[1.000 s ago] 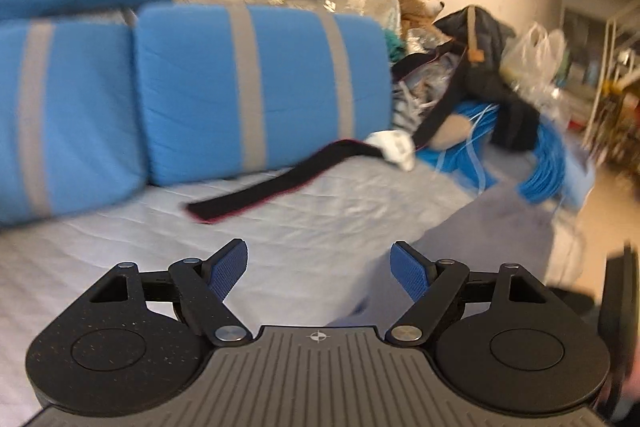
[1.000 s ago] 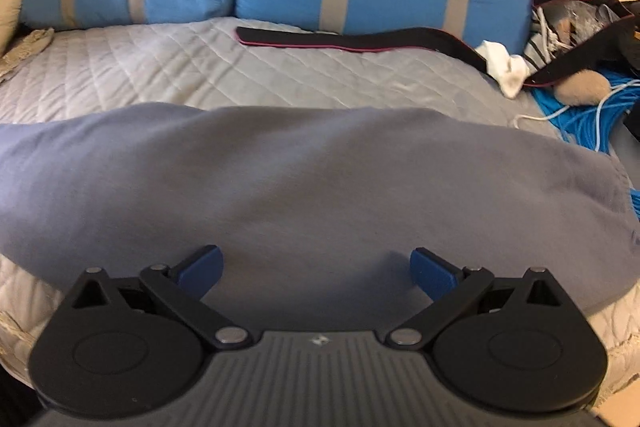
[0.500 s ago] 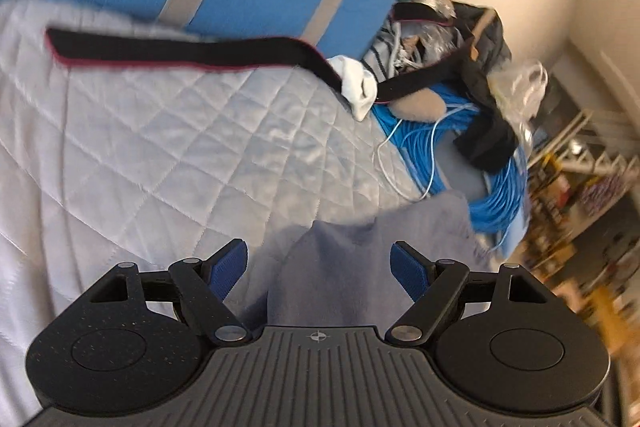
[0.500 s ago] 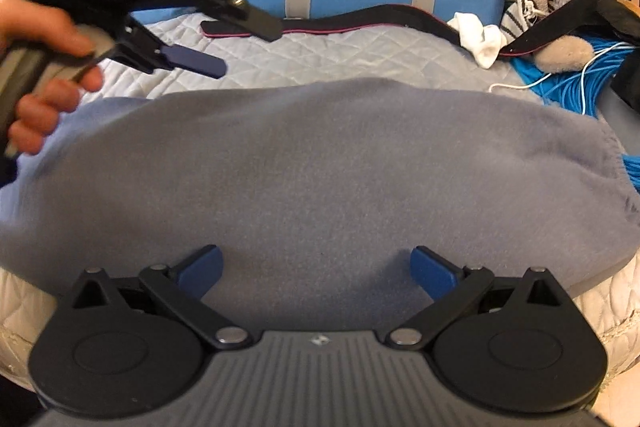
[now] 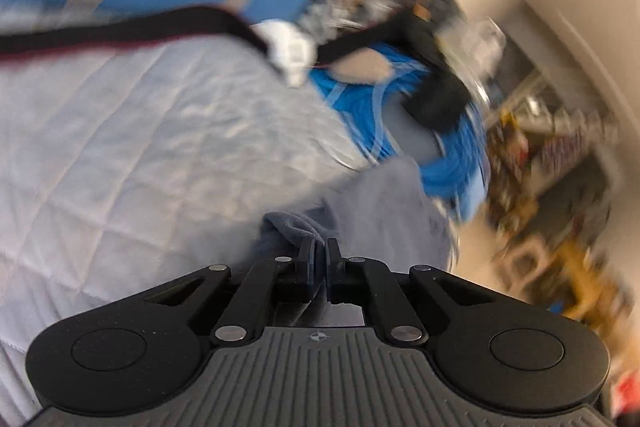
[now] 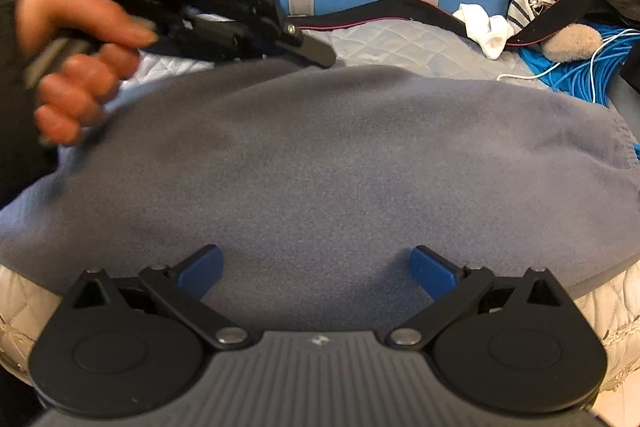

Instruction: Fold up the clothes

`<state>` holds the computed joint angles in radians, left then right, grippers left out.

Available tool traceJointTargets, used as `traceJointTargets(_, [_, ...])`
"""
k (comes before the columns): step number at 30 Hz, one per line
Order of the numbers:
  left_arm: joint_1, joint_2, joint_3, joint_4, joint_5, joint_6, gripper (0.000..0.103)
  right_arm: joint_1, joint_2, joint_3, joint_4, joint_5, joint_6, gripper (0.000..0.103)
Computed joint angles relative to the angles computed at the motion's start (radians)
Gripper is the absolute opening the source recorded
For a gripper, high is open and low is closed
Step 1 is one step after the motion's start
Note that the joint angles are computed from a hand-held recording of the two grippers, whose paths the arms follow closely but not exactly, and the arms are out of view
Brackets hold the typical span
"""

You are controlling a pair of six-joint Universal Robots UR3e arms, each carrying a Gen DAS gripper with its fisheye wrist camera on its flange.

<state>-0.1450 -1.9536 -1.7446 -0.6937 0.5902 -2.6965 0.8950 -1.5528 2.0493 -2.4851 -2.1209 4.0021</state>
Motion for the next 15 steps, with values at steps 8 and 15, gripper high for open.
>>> traceJointTargets(8, [-0.061,0.115,-0.121,-0.08,0.083,0.219,0.005,0.002,-0.002,0.007,-0.009,0.0,0.002,0.103])
traceJointTargets(15, [-0.059,0.071,-0.096,0.028,0.097,0.109,0.042,0.0,-0.006,0.017,-0.021,0.0,-0.002,0.103])
